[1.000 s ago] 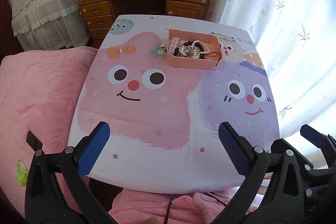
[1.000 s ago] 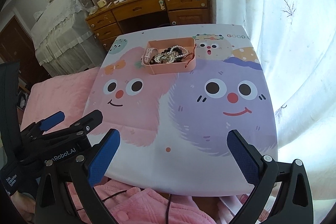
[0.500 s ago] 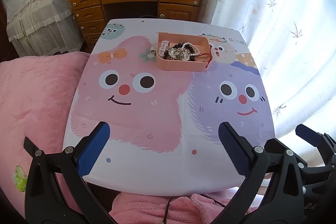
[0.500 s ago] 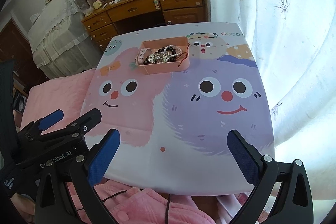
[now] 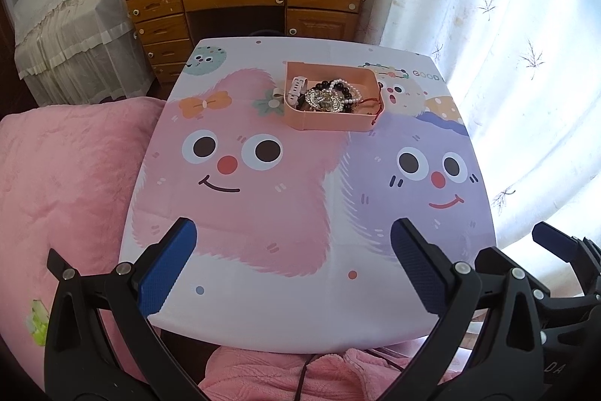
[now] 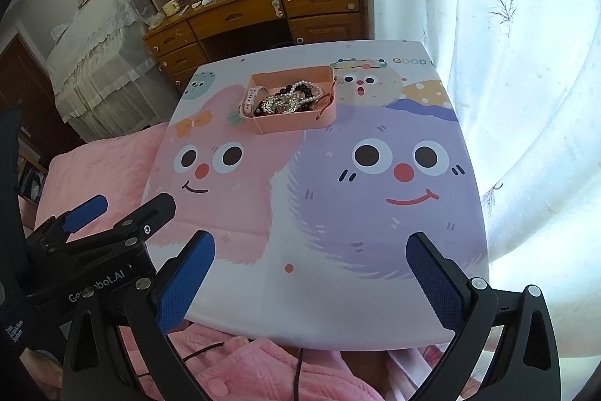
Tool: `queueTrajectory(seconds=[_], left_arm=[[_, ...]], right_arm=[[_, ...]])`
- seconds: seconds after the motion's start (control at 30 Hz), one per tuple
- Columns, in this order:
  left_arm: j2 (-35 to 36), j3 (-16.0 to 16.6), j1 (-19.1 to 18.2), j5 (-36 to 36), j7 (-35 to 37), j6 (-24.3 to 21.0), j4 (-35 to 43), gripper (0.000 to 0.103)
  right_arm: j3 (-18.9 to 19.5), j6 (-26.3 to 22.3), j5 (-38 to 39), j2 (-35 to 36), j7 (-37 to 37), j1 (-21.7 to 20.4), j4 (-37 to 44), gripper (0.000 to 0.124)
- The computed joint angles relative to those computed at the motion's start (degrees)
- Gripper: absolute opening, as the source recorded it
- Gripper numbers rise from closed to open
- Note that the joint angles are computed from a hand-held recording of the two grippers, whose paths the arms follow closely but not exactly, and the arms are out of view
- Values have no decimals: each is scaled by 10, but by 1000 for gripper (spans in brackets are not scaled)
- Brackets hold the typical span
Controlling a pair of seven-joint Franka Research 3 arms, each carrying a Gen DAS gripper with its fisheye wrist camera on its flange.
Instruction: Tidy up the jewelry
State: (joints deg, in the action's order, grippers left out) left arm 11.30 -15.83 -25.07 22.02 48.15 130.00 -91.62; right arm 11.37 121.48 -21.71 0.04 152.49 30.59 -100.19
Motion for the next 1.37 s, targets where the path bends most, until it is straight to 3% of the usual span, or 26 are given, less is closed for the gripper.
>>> queueTrajectory(seconds=[1.37], left_arm=[[-4,0,-2,20,-14,-5,-3,102]], right_arm=[[-3,-1,-1,8,0,5,8,103]])
